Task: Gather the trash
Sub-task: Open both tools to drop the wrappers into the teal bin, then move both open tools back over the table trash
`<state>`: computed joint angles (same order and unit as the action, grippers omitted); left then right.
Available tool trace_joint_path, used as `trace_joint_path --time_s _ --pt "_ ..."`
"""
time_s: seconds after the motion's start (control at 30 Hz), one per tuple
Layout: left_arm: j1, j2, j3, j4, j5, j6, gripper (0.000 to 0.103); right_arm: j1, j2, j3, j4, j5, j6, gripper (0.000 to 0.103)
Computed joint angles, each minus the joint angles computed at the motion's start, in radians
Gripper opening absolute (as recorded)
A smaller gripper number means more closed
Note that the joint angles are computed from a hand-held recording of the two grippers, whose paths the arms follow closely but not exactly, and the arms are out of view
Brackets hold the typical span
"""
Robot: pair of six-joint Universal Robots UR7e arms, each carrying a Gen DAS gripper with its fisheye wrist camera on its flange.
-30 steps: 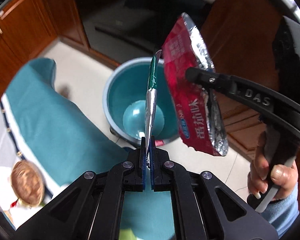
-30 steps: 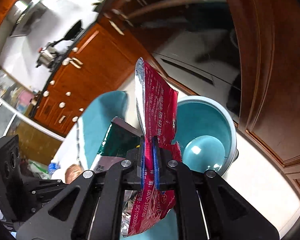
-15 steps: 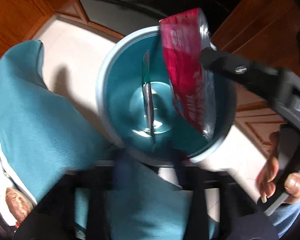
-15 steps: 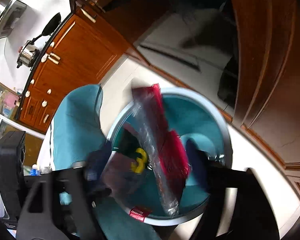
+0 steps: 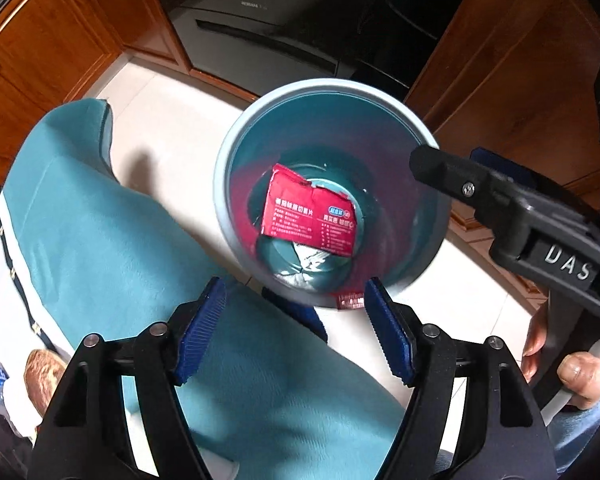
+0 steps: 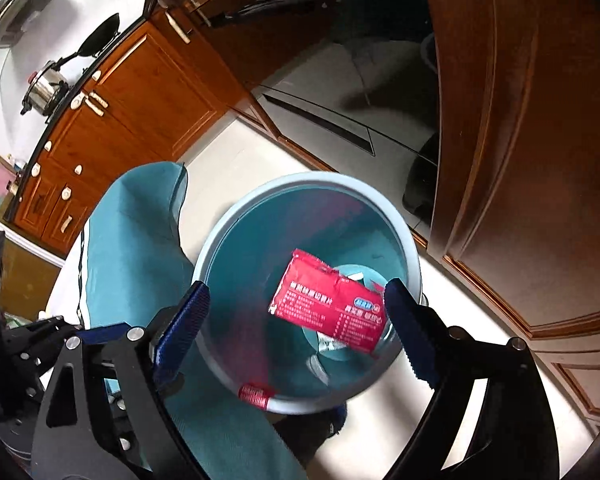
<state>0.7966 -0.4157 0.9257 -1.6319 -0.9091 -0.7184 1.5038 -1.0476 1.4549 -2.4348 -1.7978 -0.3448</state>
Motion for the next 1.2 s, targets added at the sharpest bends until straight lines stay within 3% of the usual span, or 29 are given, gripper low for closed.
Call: trace_joint_path --time_s 0.23,0.4,0.6,0.87,1.03,1.2 --pt "-0.053 -0.143 0.199 -0.082 0.020 -0.062 0.080 0.036 -0.086 0.096 -0.005 -0.007 -0.015 0.086" --pt "-0.098 -0.266 0.353 -0.124 0.050 -0.118 0.090 0.088 -0.152 0.168 -0.001 -0.011 -0.031 0.088" --pt "-0.158 -0.430 0.534 -0.124 0.088 -0.199 0.096 0.167 -0.208 0.235 0.032 0.001 -0.034 0.088" --pt "-0.255 -0.697 0.783 -0.016 0.144 -0.378 0.099 0.285 -0.252 0.321 0.090 0.019 -0.046 0.090" --pt "-0.301 -0.870 0.910 0.140 0.175 -0.582 0.099 0.360 -0.233 0.342 0.132 0.005 -0.063 0.090" --pt "-0.310 -1.033 1.032 0.261 0.153 -0.772 0.099 0.420 -0.181 0.359 0.156 -0.013 -0.059 0.090"
